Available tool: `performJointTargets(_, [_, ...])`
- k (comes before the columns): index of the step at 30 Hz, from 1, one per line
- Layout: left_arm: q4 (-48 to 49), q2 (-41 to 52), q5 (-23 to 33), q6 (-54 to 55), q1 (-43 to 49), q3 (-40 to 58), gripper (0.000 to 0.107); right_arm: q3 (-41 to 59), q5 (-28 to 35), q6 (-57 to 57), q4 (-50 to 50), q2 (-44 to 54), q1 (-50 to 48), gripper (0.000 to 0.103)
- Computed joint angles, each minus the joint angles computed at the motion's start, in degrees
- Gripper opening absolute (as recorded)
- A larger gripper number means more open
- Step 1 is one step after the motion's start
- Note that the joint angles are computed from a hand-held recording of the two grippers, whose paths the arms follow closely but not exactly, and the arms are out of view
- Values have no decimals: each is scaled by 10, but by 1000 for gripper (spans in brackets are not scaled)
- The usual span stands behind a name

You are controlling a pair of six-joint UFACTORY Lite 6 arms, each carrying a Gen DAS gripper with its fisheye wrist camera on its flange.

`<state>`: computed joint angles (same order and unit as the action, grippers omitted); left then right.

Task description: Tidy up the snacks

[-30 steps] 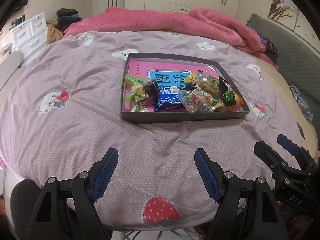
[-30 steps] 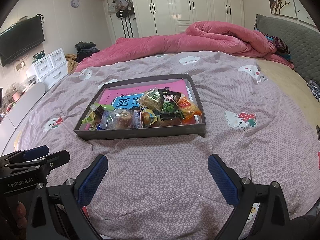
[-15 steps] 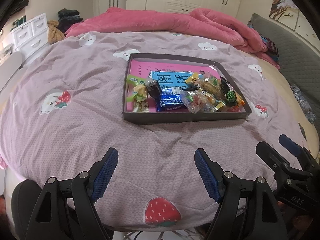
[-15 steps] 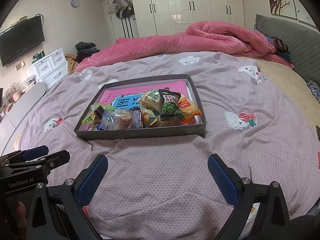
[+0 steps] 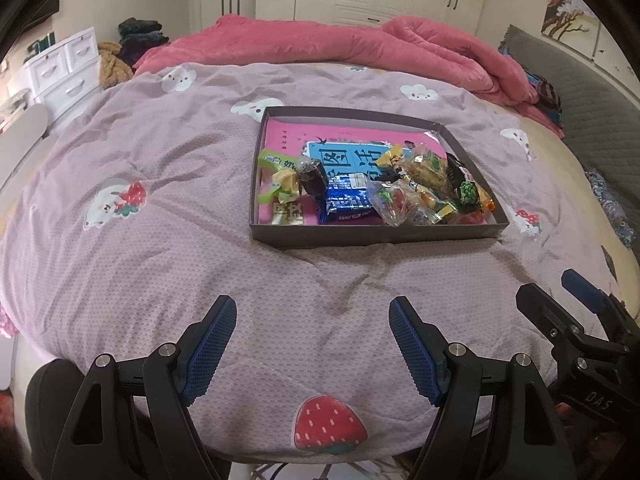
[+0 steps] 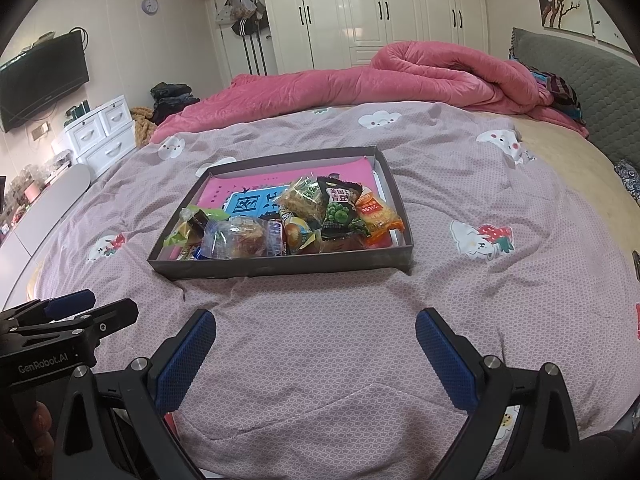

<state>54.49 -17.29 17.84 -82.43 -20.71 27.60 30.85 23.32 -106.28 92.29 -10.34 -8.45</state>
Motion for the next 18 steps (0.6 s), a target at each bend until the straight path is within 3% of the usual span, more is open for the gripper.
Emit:
performJointTargets(15, [27, 22, -3, -16, 16, 4, 80, 26, 3, -14, 21, 47, 0, 101])
performJointTargets(18, [39, 30, -34, -8, 43, 2, 80, 40, -2, -19, 30, 73, 6, 101])
